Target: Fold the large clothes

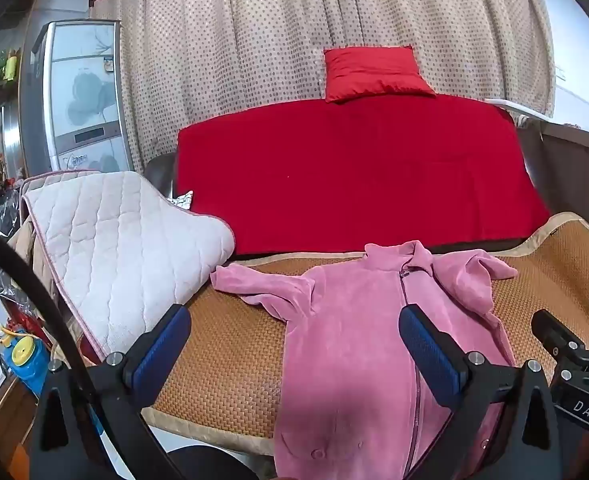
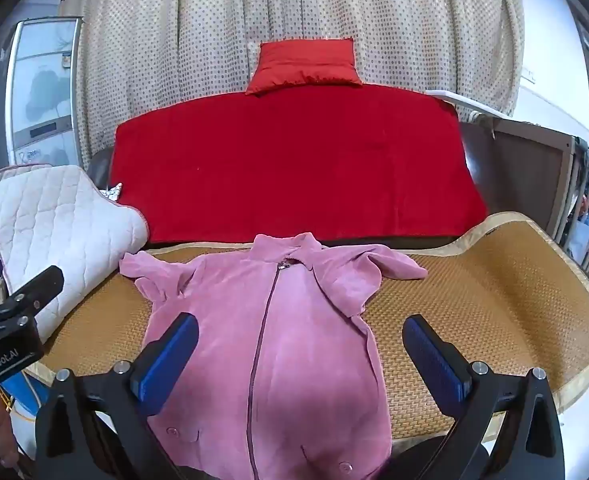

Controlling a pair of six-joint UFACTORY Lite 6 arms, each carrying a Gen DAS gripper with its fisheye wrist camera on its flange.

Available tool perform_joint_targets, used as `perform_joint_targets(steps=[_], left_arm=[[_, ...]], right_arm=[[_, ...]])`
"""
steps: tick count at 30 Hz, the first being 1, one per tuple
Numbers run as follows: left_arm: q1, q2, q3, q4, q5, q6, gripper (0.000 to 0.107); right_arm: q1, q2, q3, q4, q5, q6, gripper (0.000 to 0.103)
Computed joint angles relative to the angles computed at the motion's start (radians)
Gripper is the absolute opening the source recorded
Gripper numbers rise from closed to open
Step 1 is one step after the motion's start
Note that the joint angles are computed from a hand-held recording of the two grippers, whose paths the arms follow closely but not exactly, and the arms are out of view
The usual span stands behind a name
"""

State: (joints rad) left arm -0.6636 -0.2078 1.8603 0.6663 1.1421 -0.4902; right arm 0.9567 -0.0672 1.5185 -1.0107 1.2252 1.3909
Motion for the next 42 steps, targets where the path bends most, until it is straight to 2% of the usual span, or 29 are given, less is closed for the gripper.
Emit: perform_joint_targets(steps=[3, 6, 9, 12, 27, 42], left_arm=[[0.001, 0.001, -0.003, 0.000, -0.003, -0.003, 0.103], [-0.038, 0.052, 0.087, 0.018, 0.051, -0.002, 0.103], [-0.026, 0.067, 0.114, -0.002, 0.052, 0.016, 0.103], [-0.022, 0.023, 0.052, -0.012, 0.033, 0.015, 0.103], [-0.011, 0.011, 0.024, -0.034, 0.022, 0.019, 0.103], [-0.001, 0.018, 0.004, -0.060, 0.010, 0.032, 0.103]], right_arm=[[-0.024, -0.011, -0.014, 0.012, -0.028, -0.006, 0.103], [0.015, -0.008, -0.017, -0.035, 0.012, 0.023, 0.103], [0.019, -0.020, -0.024, -0.033, 0.015, 0.030, 0.103], [-0.028, -0.061, -0.046, 0.007, -0.020, -0.013, 0.103], [0.035, -0.011, 0.002, -0.052, 0.078, -0.006, 0.103], [0.025, -0.024, -0.015, -0.056, 0.077, -0.009, 0.103]])
